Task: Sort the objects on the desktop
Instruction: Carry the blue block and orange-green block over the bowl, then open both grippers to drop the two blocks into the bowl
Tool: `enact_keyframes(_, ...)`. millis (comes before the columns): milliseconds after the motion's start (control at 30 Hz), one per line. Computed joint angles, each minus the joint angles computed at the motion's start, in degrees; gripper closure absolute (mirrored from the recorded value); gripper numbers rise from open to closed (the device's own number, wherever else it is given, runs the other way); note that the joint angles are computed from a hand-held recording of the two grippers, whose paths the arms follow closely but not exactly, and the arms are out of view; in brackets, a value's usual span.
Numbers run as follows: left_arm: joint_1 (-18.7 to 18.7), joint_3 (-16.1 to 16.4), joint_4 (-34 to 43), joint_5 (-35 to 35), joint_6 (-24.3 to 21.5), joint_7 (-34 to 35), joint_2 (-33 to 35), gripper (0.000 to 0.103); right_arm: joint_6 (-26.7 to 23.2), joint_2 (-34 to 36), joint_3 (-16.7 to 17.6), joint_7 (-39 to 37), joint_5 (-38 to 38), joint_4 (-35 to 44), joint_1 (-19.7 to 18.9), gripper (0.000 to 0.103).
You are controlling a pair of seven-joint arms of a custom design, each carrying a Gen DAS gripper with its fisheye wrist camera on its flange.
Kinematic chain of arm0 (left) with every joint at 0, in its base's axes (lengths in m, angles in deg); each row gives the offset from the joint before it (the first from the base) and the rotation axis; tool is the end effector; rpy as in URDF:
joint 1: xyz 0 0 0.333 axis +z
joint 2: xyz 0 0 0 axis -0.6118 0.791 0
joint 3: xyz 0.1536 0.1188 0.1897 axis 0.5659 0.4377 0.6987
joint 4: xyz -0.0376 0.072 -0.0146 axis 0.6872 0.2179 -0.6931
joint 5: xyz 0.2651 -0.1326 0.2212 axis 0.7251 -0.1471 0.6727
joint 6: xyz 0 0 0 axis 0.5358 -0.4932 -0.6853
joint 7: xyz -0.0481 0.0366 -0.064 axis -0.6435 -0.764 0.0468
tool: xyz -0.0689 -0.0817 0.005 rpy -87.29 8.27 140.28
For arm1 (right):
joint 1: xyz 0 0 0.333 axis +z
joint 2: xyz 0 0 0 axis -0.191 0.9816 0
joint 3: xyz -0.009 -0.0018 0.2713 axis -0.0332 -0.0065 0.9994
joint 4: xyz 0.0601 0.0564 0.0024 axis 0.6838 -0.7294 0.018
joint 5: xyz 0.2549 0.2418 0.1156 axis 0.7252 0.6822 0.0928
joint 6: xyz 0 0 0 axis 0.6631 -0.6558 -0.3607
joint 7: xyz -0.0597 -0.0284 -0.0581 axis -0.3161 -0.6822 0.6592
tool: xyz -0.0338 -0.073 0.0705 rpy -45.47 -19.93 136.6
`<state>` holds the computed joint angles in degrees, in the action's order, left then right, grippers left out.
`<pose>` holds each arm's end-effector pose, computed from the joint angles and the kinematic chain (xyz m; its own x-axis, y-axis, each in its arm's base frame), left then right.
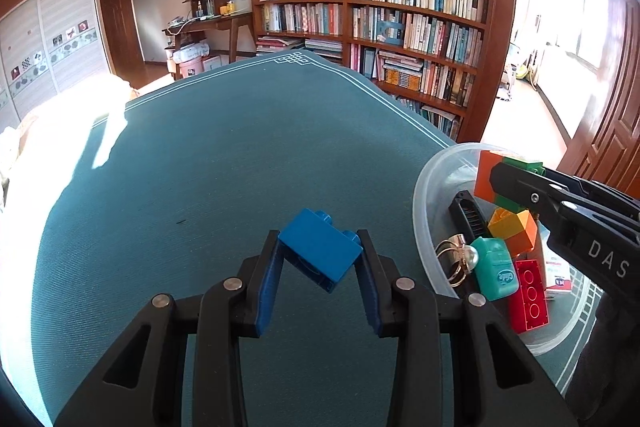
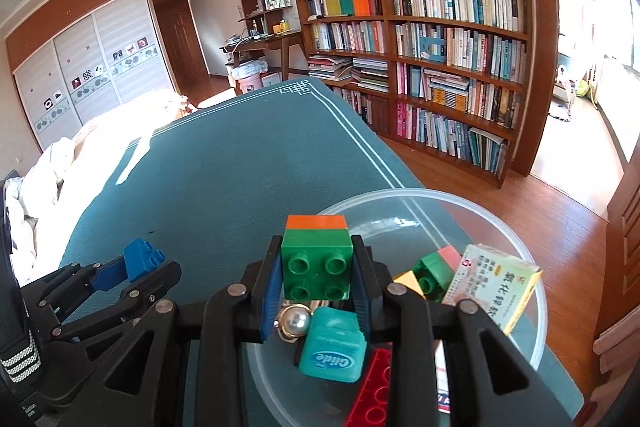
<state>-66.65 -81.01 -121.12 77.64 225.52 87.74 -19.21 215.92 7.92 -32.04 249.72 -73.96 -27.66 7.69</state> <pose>0.5696 -0.3972 0.4549 -0.3016 -0.9531 -0.0238 -0.6416 0.2214 -0.7344 0.5446 0.2335 0.4541 -0.0531 -0.9864 -0.1554 -0.6201 0.1545 -0.7692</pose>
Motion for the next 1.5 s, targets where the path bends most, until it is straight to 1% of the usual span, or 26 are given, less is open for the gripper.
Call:
enact_keyframes(200,-1.4,-0.8,5.0,-1.1,-1.9,2.8,3.2,0.064,-0.4,-1.5,-0.4,3.4,-3.5,-1.5,-1.1,0.068)
enact_keyframes(400,-2.8,-1.2,10.5,-3.4,-3.4,6.7,6.9,0.064,-0.3,-2.0,-0.3,3.3,-3.4,-2.1,-2.8,0.068)
enact_keyframes(433,-3.2,-1.0,10.0,-3.4,-3.0,6.6,6.6,0.064,-0.2,-2.1,-0.3,3.4,-3.5,-2.3,-3.0,0.068)
enact_keyframes(767,-5.1,-1.2,15.5,-6.7,-3.8,11.3,10.4,0.064,0.8,-2.6,-0.3,3.5,-3.9,-3.0,-4.7,0.068)
enact_keyframes(900,-4.5,-2.1,15.5,-9.1,-3.2,13.4,10.6,0.064,2.2,-2.7,-0.5,3.2,-3.2,-3.6,-5.3,0.068)
enact_keyframes(967,-2.8,-4.1,15.0,-12.6,-2.0,15.6,10.7,0.064,3.8,-2.7,-0.5,1.8,-0.9,-4.2,-5.7,0.068)
enact_keyframes(1000,-1.8,-5.4,15.3,-14.8,-2.0,17.2,11.0,0.061,5.1,-2.6,-0.5,0.0,1.6,-4.7,-6.1,0.068)
enact_keyframes(1033,-1.0,-6.4,15.5,-17.0,-2.0,18.5,11.2,0.053,6.2,-2.6,-0.3,-2.7,5.1,-5.3,-6.4,0.068)
enact_keyframes(1067,-0.5,-7.0,15.2,-18.8,-1.6,19.4,11.2,0.047,6.9,-2.6,-0.1,-5.0,8.1,-5.8,-6.5,0.068)
enact_keyframes(1100,-0.3,-7.2,14.7,-20.0,-1.0,19.9,11.0,0.036,7.3,-2.6,-0.2,-6.5,10.1,-6.1,-6.6,0.068)
enact_keyframes(1133,-0.3,-7.1,14.1,-20.8,-0.2,20.3,10.7,0.032,7.4,-2.6,-0.3,-7.0,10.8,-6.4,-6.4,0.068)
enact_keyframes(1233,-0.7,-6.5,12.8,-22.0,1.2,20.7,10.0,0.031,7.2,-2.9,-0.8,-6.8,10.7,-6.7,-5.9,0.068)
enact_keyframes(1400,-1.6,-4.9,12.5,-21.9,0.7,19.5,9.5,0.031,7.2,-2.9,-0.8,-6.9,10.8,-6.7,-5.6,0.067)
enact_keyframes(1500,-2.1,-3.7,11.9,-21.0,0.4,17.6,8.9,0.031,6.5,-2.9,-0.8,-6.8,10.3,-6.5,-5.5,0.063)
